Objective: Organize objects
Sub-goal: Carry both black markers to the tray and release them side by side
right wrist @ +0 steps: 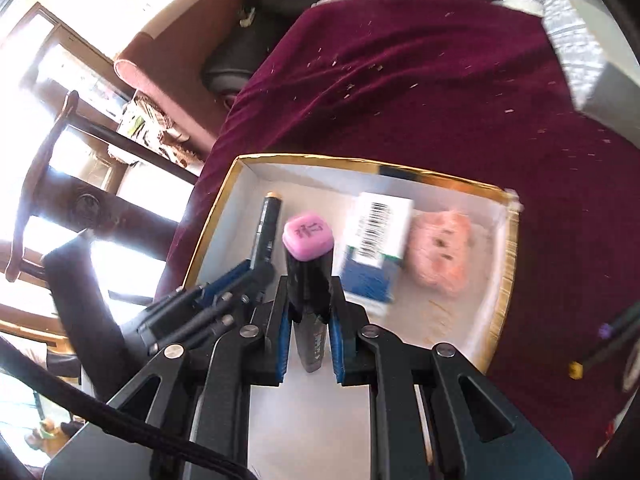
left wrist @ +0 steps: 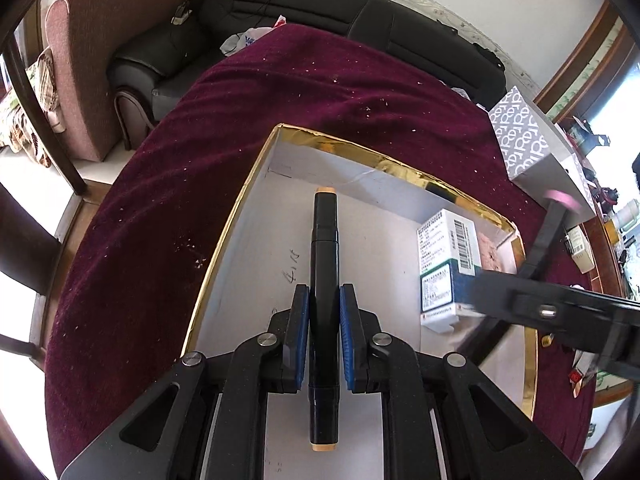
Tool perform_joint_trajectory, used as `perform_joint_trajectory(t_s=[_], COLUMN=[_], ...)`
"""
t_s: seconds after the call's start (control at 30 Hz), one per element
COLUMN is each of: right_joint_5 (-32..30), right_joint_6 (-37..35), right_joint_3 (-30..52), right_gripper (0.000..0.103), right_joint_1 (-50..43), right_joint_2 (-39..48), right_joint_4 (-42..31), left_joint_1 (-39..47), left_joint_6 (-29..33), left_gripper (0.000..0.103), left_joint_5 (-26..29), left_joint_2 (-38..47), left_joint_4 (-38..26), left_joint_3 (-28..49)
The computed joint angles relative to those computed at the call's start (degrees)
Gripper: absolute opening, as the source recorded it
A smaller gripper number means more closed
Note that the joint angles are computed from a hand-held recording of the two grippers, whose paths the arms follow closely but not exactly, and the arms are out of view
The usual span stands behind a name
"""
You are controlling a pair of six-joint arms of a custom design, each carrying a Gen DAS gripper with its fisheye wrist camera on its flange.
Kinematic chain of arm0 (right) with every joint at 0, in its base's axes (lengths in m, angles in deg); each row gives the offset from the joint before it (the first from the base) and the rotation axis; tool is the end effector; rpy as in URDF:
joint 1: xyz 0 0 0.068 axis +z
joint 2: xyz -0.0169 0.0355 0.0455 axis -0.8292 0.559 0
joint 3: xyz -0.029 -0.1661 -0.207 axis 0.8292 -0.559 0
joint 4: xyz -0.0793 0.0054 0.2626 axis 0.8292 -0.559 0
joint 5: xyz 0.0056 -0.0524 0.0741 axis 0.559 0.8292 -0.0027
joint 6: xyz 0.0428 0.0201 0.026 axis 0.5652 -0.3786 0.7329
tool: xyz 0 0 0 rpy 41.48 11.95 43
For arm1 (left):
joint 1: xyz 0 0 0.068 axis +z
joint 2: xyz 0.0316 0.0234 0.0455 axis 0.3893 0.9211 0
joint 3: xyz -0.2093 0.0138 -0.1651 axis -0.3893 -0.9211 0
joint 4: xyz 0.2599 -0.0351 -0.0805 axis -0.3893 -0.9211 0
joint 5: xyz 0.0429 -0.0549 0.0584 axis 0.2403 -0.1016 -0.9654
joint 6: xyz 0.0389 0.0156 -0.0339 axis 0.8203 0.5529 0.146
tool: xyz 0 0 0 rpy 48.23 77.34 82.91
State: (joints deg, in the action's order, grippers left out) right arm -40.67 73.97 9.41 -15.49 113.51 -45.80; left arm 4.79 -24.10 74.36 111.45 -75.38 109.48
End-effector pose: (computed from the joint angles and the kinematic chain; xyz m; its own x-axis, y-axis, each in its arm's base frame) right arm 0.1611 0.1358 0.2169 -0.8929 0.3327 -0.3034 0.1985 0.8957 0.3978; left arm 0.2239 -0.0850 0.1738 -0.8554 0.2456 -0.4561 0.4058 0.8650 -0.2951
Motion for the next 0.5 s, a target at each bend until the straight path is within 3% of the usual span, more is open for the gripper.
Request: perform_joint_trajectory(t_s=[0.23,0.5], right_joint_5=[-3.66,-4.13], right_joint_6=[-1.97,-1.09], right_joint_3=[0.02,-3.01], right_gripper=[0.014,0.014], right_joint_1=[-5.42,-8.90], right_joint_2=[7.14,4.56], right_joint_4=[5.07,4.84], left_joint_1=[-1.91,-3.12], left_joint_6=[0.28,0.73], left_gripper=[0.012,0.013], left_joint_5=[0.47,0.98], left_joint_2=[2.78,4.54], left_joint_4=[2.06,3.39], left_joint_3=[1.58,3.39])
